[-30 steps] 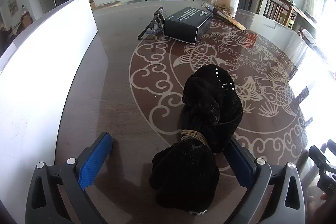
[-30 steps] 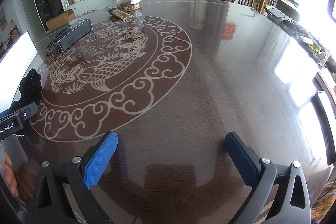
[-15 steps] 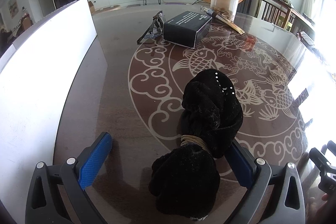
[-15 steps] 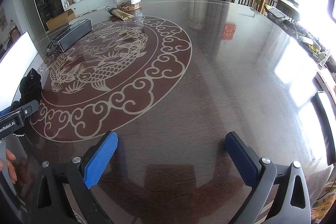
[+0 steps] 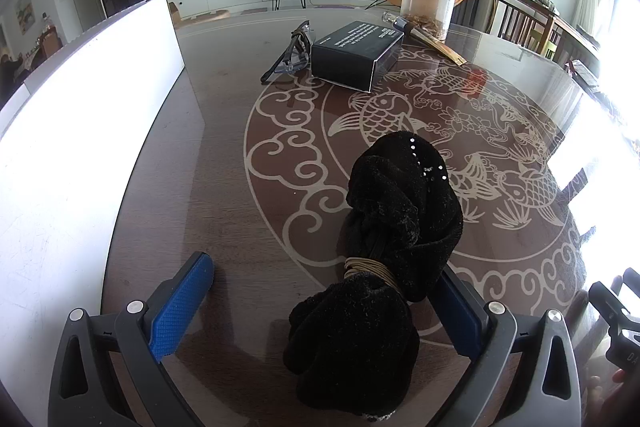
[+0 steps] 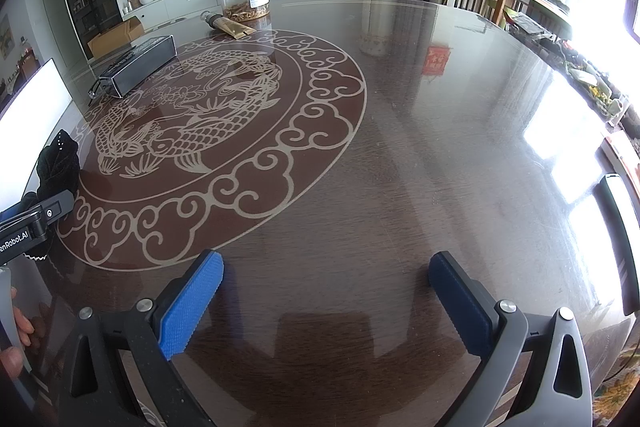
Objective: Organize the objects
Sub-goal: 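Lift the black fabric bundle with the left tool while the right tool moves toward the gold tube, then close the right tool around the gold tube and lift it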
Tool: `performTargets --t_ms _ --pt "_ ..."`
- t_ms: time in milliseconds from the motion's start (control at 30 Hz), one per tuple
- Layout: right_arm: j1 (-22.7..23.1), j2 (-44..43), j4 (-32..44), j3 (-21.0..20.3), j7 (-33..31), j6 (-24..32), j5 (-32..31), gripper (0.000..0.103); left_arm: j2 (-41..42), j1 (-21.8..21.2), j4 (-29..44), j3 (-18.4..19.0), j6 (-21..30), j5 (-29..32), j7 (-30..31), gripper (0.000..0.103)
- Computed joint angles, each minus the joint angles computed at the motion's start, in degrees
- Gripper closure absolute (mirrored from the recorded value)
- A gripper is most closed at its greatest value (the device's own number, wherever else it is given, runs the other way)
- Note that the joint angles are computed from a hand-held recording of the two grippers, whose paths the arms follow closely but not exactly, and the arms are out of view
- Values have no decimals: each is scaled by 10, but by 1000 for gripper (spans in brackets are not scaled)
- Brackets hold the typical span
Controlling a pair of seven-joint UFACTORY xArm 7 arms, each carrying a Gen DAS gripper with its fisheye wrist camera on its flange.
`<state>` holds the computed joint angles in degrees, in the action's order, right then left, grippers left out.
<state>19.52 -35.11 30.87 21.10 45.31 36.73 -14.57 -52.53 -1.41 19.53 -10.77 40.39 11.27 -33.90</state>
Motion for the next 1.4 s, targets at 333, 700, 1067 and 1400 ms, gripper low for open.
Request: performTargets --t_ms 333,700,1067,1400 --pt "1 0 0 -1 0 0 1 0 0 -1 1 1 1 1 0 0" --pt "19 172 130 -109 -263 -81 55 0 0 -1 1 1 1 1 0 0" --pt "46 614 668 -128 -404 14 57 1 0 0 0 1 0 1 0 0" --pt "78 695 758 -145 -401 30 89 74 0 0 0 1 0 1 0 0"
